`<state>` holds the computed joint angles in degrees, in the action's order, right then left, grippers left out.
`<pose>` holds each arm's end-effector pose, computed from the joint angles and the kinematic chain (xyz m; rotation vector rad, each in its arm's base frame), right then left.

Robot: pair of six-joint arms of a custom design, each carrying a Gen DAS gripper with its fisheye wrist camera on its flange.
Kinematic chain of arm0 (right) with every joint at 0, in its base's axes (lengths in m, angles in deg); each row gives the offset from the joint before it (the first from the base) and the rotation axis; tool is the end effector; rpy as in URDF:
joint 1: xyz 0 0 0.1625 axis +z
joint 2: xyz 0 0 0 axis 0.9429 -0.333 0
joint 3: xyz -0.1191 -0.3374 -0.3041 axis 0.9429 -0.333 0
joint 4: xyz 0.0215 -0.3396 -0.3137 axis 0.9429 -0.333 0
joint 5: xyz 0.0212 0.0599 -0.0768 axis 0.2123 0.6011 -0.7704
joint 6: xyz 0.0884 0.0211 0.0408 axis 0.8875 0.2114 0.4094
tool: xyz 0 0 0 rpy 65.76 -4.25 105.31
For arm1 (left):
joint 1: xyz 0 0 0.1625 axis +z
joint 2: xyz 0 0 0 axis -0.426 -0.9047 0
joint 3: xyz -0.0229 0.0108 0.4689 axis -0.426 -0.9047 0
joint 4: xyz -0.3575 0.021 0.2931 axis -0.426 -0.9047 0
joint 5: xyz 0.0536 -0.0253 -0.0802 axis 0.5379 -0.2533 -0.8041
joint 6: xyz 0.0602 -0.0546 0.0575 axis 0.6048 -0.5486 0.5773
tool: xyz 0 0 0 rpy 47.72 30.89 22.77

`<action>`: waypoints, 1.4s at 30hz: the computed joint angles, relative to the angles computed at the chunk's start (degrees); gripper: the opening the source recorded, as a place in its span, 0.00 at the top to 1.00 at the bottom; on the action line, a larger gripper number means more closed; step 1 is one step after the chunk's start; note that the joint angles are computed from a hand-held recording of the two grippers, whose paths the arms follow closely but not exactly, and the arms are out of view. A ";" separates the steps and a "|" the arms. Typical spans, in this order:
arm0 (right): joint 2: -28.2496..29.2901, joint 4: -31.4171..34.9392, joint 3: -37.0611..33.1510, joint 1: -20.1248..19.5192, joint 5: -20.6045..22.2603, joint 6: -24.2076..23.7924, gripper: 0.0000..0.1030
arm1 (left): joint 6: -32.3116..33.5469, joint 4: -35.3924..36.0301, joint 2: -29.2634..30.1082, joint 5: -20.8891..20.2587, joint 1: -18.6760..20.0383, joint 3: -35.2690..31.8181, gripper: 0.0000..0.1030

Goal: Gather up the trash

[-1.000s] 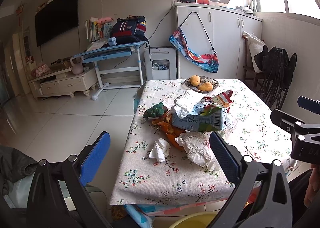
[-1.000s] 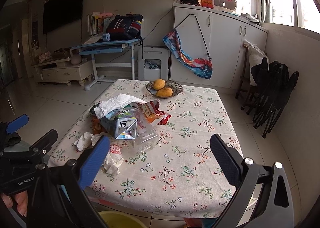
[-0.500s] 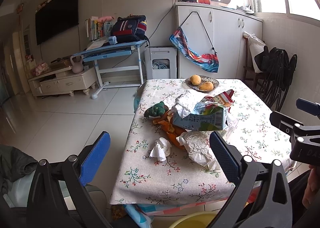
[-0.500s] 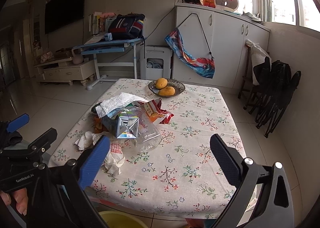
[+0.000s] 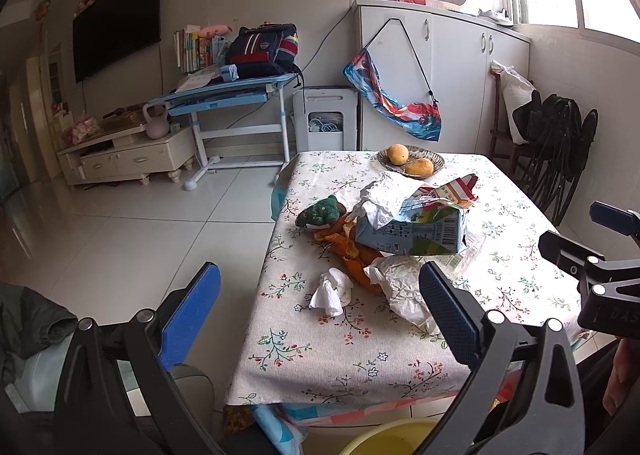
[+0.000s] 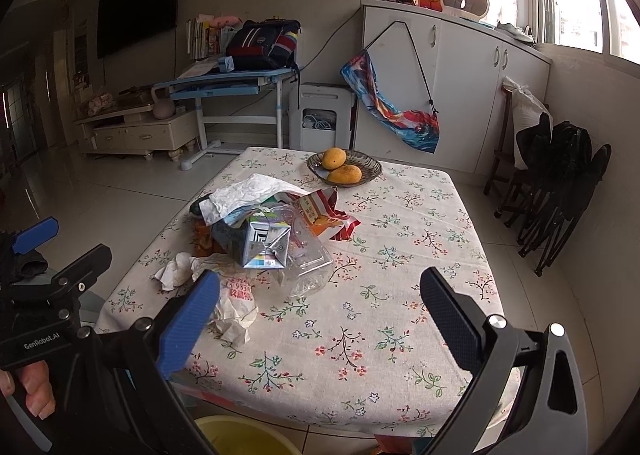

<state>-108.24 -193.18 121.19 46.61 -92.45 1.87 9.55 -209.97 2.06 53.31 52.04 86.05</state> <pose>0.3016 -0.4428 0.2521 0.6241 -2.1610 1.0562 -0.2932 -0.4004 0.2611 0.4954 2.0772 -1.0512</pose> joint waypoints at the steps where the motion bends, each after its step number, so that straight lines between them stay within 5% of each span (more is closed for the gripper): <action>1: 0.03 0.19 -0.03 -0.04 0.17 0.06 0.07 | -0.08 0.17 -0.11 -0.12 0.13 -0.02 0.07; 24: 1.67 19.24 -2.47 -3.23 8.60 5.50 0.09 | -9.17 11.54 -1.64 -0.44 2.72 -1.40 0.07; 26: 2.85 21.34 -3.67 -3.81 10.36 6.81 0.21 | -9.66 11.40 -2.01 -0.65 2.98 -1.32 0.07; 31: 6.92 24.06 -6.75 -4.64 10.08 8.31 0.30 | -11.47 12.26 -1.91 -1.67 5.06 -2.21 0.07; 36: 8.13 26.25 -7.88 -6.38 11.01 10.83 0.56 | -9.35 9.59 1.07 -4.83 9.96 -4.60 0.07; 38: 7.01 27.15 -7.57 -6.99 13.24 11.95 0.77 | -6.47 6.20 2.45 -5.18 11.20 -5.06 0.07; 42: 4.71 27.61 -6.14 -7.69 16.37 13.10 0.82 | -0.69 0.90 6.08 -5.10 12.93 -6.02 0.07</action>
